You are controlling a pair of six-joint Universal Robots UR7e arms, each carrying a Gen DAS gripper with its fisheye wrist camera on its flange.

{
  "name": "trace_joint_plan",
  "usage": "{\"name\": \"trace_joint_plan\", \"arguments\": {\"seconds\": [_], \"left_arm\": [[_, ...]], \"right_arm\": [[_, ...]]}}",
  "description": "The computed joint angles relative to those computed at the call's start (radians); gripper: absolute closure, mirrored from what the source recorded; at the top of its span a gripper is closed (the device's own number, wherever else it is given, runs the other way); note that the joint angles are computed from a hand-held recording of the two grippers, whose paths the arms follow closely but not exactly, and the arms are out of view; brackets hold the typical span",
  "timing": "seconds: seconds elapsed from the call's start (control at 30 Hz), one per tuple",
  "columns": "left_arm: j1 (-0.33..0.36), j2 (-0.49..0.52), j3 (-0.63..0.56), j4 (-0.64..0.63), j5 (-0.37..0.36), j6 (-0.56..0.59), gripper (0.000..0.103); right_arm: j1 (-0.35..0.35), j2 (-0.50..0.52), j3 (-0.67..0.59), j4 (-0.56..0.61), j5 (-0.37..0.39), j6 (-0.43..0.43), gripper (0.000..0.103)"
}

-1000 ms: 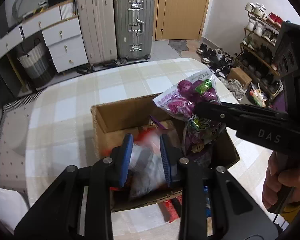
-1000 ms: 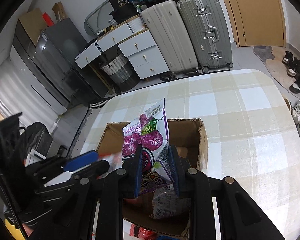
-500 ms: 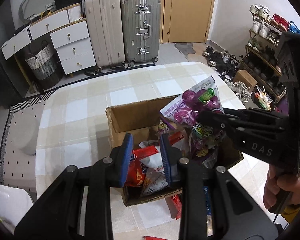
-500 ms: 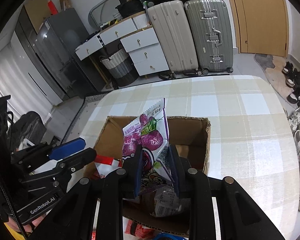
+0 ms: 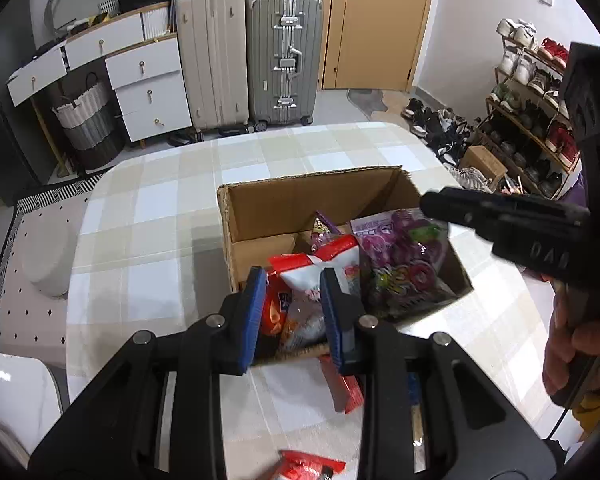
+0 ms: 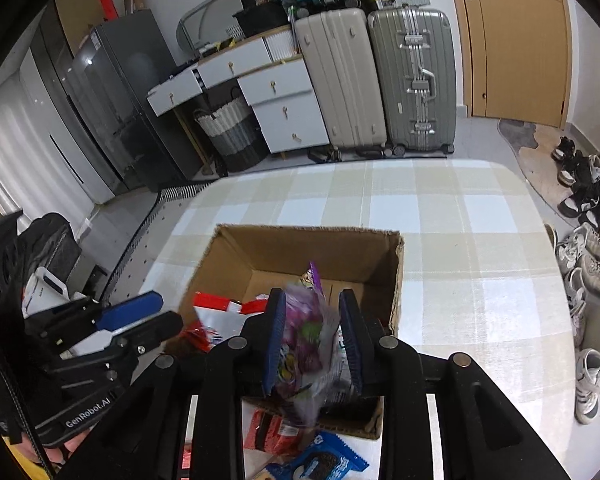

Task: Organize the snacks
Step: 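Lower both bags into the box and open both grippers, then withdraw both grippers from the box toward the remaining snacks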

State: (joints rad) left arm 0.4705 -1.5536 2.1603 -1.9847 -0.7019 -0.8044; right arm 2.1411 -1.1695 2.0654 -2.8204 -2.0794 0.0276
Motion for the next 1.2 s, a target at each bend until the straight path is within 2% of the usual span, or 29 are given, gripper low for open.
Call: {"name": "trace_joint_plan", "arguments": {"seconds": [0.1, 0.2, 0.3, 0.4, 0.43, 0.5, 0.6, 0.67, 0.7, 0.77, 0.83, 0.87, 1.0, 1.13, 1.2], "left_arm": [[-0.053, -0.041, 0.012, 0.068, 0.006, -0.072, 0.077], [-0.108, -0.081, 0.018, 0.126, -0.014, -0.132, 0.077], [-0.186, -0.119, 0.023, 0.225, -0.004, -0.235, 0.075], [-0.285, -0.157, 0.029, 0.361, 0.027, -0.383, 0.056], [-0.325, -0.172, 0.033, 0.406, 0.038, -0.433, 0.048], [-0.380, -0.192, 0.032, 0.483, 0.046, -0.515, 0.048], [-0.444, -0.205, 0.014, 0.597, 0.030, -0.640, 0.046], [-0.489, -0.210, 0.006, 0.669, 0.023, -0.717, 0.034], [-0.526, -0.220, 0.007, 0.718, 0.025, -0.773, 0.031], [-0.583, -0.234, 0.009, 0.789, 0.022, -0.846, 0.024], [-0.643, -0.238, -0.004, 0.896, 0.007, -0.938, 0.024], [-0.660, -0.239, -0.010, 0.928, -0.002, -0.967, 0.022], [-0.762, -0.258, -0.019, 1.079, -0.067, -1.145, 0.019], [-0.870, -0.281, -0.007, 1.232, -0.146, -1.340, 0.001], [-0.906, -0.294, 0.004, 1.272, -0.169, -1.388, 0.001]], "right_arm": [[0.029, -0.029, 0.009, -0.010, -0.016, 0.001, 0.075], [0.061, -0.068, 0.029, -0.009, -0.030, 0.018, 0.066], [0.093, -0.104, 0.057, -0.009, -0.045, 0.025, 0.065], [0.132, -0.142, 0.104, -0.045, -0.061, 0.033, 0.063], [0.143, -0.152, 0.124, -0.070, -0.067, 0.044, 0.059], [0.169, -0.179, 0.182, -0.134, -0.066, 0.071, 0.056], [0.208, -0.201, 0.233, -0.161, -0.086, 0.082, 0.056], [0.240, -0.222, 0.271, -0.193, -0.093, 0.096, 0.056], [0.254, -0.231, 0.283, -0.205, -0.101, 0.105, 0.054], [0.289, -0.246, 0.309, -0.229, -0.123, 0.123, 0.046], [0.318, -0.249, 0.325, -0.252, -0.150, 0.139, 0.017], [0.341, -0.245, 0.338, -0.287, -0.171, 0.140, 0.011], [0.393, -0.241, 0.373, -0.364, -0.175, 0.099, 0.005], [0.448, -0.230, 0.401, -0.393, -0.221, 0.096, 0.000], [0.469, -0.214, 0.417, -0.429, -0.243, 0.078, 0.000]]}}
